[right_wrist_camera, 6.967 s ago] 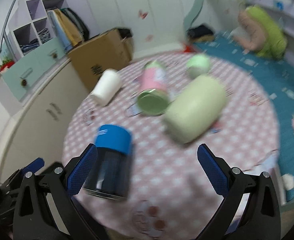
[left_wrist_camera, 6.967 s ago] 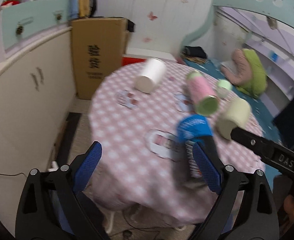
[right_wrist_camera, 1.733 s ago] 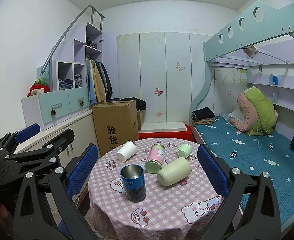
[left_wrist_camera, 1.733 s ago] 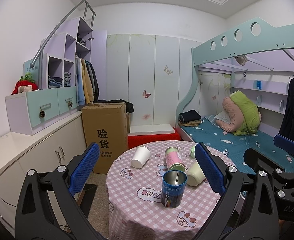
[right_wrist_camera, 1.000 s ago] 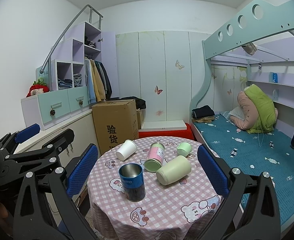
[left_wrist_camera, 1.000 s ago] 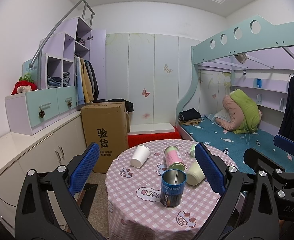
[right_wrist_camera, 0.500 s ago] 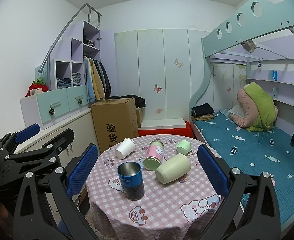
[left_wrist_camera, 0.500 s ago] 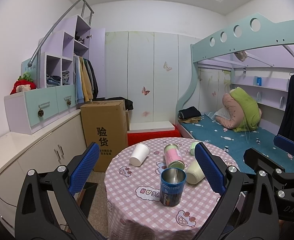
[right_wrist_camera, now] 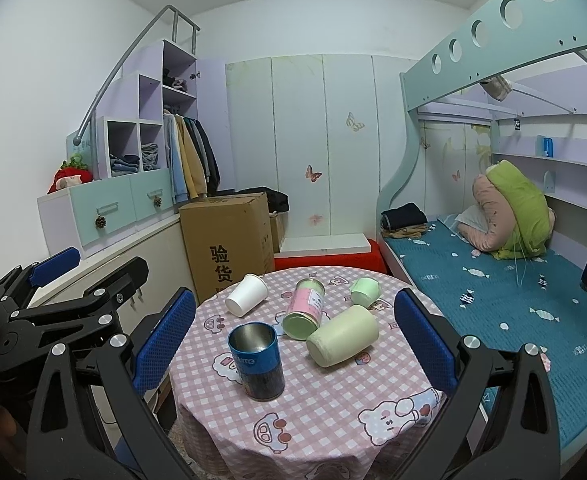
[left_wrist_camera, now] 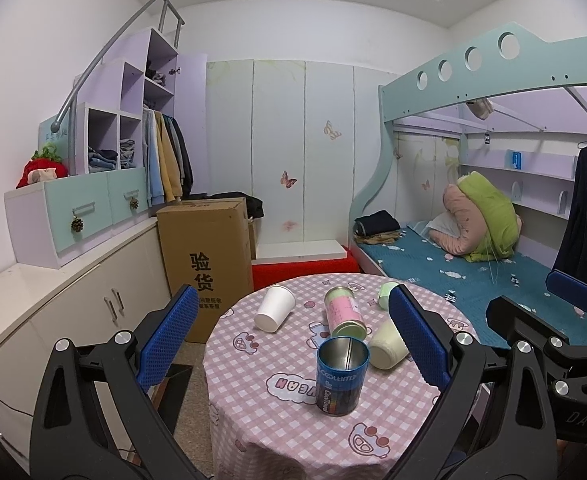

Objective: Flip cup upright

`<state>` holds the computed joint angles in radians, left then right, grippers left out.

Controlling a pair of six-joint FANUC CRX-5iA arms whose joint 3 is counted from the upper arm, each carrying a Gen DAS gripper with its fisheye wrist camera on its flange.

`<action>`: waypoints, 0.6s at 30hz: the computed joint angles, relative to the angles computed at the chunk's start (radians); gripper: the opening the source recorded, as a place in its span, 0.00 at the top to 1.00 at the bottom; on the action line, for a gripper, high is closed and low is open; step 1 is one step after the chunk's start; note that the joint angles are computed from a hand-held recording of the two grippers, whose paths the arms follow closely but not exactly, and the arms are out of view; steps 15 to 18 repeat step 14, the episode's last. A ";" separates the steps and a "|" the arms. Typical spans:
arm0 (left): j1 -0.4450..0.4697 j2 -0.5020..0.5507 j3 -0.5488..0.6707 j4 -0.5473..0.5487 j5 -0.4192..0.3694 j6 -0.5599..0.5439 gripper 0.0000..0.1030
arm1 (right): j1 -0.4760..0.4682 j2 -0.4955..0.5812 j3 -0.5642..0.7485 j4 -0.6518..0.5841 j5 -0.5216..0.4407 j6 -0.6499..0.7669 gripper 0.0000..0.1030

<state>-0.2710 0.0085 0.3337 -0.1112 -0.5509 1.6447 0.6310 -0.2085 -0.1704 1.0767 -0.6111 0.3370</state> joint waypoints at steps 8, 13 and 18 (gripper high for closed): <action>-0.003 0.036 0.040 0.005 -0.020 -0.007 0.07 | -0.013 0.016 0.016 -0.036 0.003 0.023 0.06; 0.000 0.053 0.055 0.019 -0.035 -0.021 0.07 | -0.016 0.026 0.027 -0.053 -0.002 0.037 0.06; 0.001 0.057 0.057 0.026 -0.039 -0.029 0.07 | -0.017 0.027 0.028 -0.054 -0.004 0.037 0.06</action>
